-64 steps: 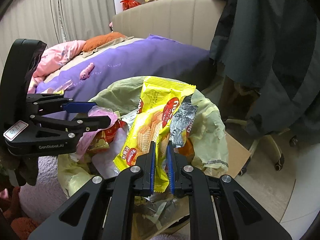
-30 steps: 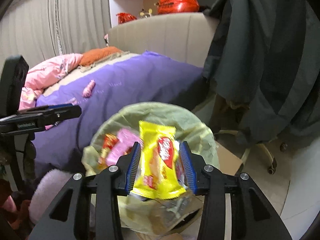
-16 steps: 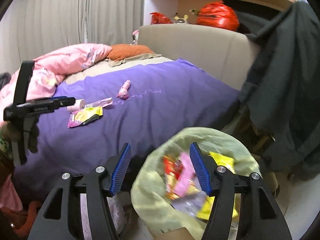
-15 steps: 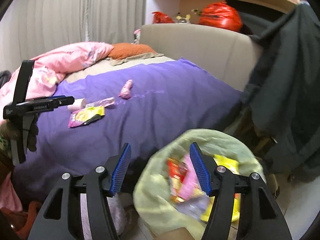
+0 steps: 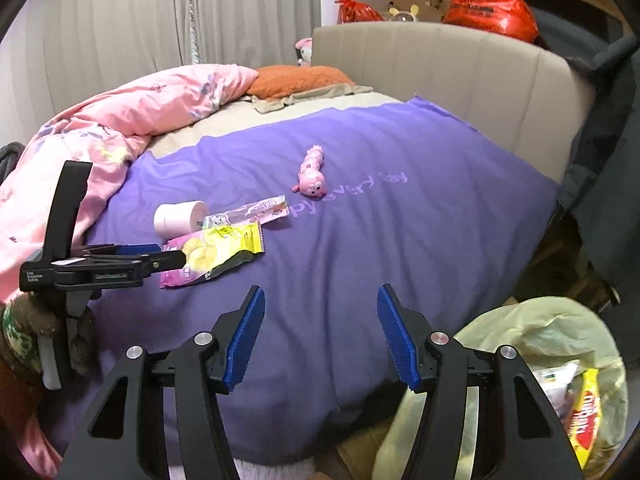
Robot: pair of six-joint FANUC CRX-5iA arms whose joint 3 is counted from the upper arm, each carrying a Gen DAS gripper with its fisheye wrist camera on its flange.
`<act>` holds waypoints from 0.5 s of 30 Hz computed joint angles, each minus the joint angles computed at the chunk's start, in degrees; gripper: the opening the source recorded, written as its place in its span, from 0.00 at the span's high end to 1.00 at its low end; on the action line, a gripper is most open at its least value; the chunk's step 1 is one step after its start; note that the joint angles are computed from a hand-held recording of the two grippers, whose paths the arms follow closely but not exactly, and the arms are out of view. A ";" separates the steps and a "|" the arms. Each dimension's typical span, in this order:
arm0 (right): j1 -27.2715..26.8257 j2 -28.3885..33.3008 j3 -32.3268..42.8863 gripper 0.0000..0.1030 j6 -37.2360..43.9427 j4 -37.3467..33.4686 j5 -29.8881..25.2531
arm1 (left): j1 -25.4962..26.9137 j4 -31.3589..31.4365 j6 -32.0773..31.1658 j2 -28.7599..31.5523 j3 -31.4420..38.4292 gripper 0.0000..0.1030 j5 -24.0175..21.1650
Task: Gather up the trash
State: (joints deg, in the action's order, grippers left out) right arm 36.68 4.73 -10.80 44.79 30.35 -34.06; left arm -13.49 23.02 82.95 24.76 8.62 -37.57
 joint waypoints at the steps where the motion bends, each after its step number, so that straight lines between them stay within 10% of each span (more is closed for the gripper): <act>1: -0.03 0.44 0.53 0.46 1.07 -1.30 0.14 | 0.11 0.00 0.41 0.50 0.42 0.35 -0.21; 11: -1.41 2.43 2.27 0.46 6.39 -5.77 2.62 | 1.36 2.58 -2.48 -0.87 -0.77 0.86 -3.80; 15: -1.33 5.44 6.30 0.46 11.08 -8.95 3.78 | 3.46 2.50 0.01 -7.62 -5.95 0.90 -7.42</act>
State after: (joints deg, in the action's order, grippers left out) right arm 35.34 10.17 -4.50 55.87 21.40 -30.28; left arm -10.02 25.52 82.96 17.15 2.67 -45.00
